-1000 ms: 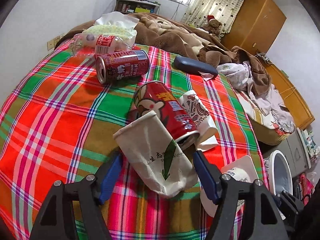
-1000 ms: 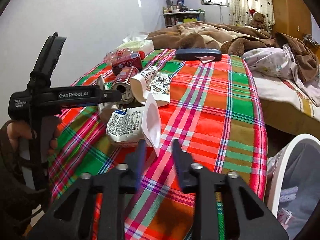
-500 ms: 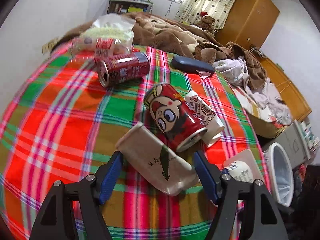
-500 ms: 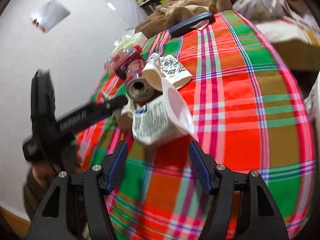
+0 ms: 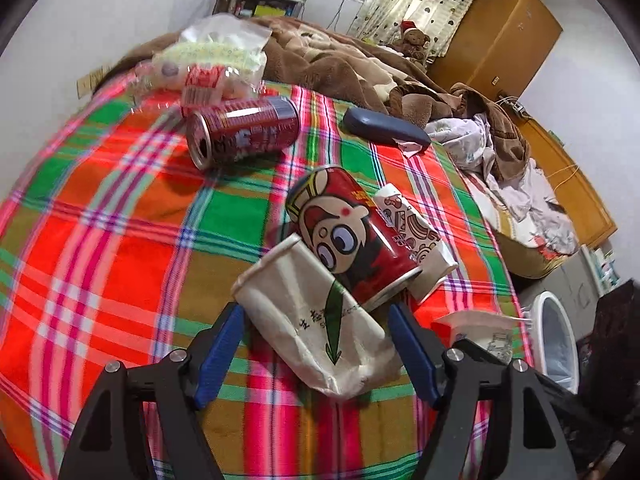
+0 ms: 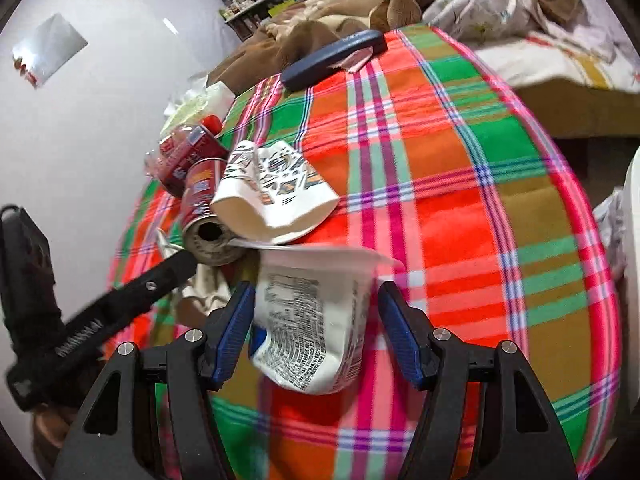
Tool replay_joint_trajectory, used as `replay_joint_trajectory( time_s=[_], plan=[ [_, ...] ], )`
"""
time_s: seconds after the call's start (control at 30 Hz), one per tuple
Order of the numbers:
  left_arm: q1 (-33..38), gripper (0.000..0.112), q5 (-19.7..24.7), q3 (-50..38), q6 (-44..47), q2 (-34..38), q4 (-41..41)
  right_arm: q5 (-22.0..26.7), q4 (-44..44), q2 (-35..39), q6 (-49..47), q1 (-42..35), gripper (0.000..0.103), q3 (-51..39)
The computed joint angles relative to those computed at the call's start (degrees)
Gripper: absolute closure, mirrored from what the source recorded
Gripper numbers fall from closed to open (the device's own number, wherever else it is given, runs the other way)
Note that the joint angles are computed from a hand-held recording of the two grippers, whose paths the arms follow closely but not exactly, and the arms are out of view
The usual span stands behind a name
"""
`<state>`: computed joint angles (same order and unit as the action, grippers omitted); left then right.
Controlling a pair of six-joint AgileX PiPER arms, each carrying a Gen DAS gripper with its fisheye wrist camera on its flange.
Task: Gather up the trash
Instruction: 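Grasp the white leaf-print paper cup with the left tool while the right tool grasps the white yogurt container, then carry the paper cup and yogurt container over the bin and open both tools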
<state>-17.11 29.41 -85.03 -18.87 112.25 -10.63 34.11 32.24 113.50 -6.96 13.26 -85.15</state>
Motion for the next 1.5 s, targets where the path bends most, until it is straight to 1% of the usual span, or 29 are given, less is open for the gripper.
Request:
replay_joint_trajectory(
  time_s=[0.03,0.13,0.23,0.27,0.3,0.33,0.4,0.53,0.63,0.67,0.73,0.77,0.83,0.93,1.0,1.07,1.2,1.33,1.43,1.5],
  plan=[
    [-0.1,0.037,-0.1,-0.1,0.6,0.2,-0.7,-0.2,-2.1,-0.2,1.5,0.1,0.05,0.1],
    [-1.0,0.037,0.3,-0.8,2.3,1.2,-2.0,-2.2,-5.9,-1.6,1.9,0.5,0.05,1.8],
    [-2.2,0.038,-0.7,-0.6,-2.2,1.2,2.3,-3.5,-5.8,-2.4,0.4,0.1,0.05,3.5],
    [-2.3,0.038,-1.0,-0.3,-2.5,1.1,2.4,-3.6,-5.2,-2.6,-0.3,-0.2,0.05,3.8],
    [-2.3,0.04,-1.2,0.0,-2.8,0.9,1.8,-3.8,-4.5,-2.8,-1.1,-0.4,0.05,4.2],
    [-2.3,0.045,-1.7,0.4,-2.2,0.7,0.7,-3.8,-4.5,-2.7,-1.0,-0.4,0.05,4.2],
    [-2.6,0.05,-2.2,0.6,-1.7,0.6,-0.4,-3.8,-3.5,-2.9,-1.7,-0.6,0.05,4.4],
    [-3.6,0.056,-3.7,1.9,-4.9,-0.4,2.8,-4.8,-1.4,-4.2,-4.2,-0.9,0.05,6.5],
    [-4.7,0.057,-4.1,2.9,-8.9,-1.4,7.1,-6.6,-0.4,-5.6,-6.3,-0.7,0.05,8.3],
    [-5.3,0.058,-4.1,3.3,-11.3,-1.9,9.8,-7.0,1.1,-6.1,-8.2,-1.0,0.05,9.1],
    [-7.2,0.058,-3.7,4.3,-17.9,-3.2,18.1,-7.5,1.7,-7.0,-9.3,-1.1,0.05,10.1],
    [-7.9,0.058,-3.2,4.7,-20.1,-3.8,20.7,-8.1,2.1,-7.6,-10.1,-1.1,0.05,10.8],
    [-8.3,0.058,-3.6,6.1,-20.1,-5.2,20.4,-8.5,3.4,-8.5,-11.6,-1.5,0.05,11.9],
    [-9.6,0.058,-3.9,8.3,-24.2,-7.6,24.5,-9.0,5.5,-10.1,-14.0,-2.1,0.05,13.6],
    [-11.2,0.058,-3.1,9.7,-29.4,-9.4,29.9,-9.8,6.5,-11.5,-15.4,-2.3,0.05,15.1],
    [-12.2,0.058,-2.7,10.4,-31.7,-10.7,32.6,-9.9,8.3,-12.9,-17.5,-2.9,0.05,16.5],
    [-16.0,0.058,0.0,11.1,-37.7,-12.9,39.9,-11.4,10.4,-16.9,-20.4,-4.2,0.05,20.3],
    [-19.3,0.058,1.2,10.8,-39.4,-14.3,42.3,-12.1,12.8,-20.3,-23.7,-6.1,0.05,23.3],
    [-22.2,0.058,2.6,9.5,-41.4,-14.1,45.2,-12.7,13.1,-23.0,-24.8,-7.6,0.05,25.7],
    [-23.7,0.058,3.0,8.4,-41.0,-13.9,45.1,-12.6,14.9,-24.6,-27.2,-9.3,0.05,27.0]
  ],
)
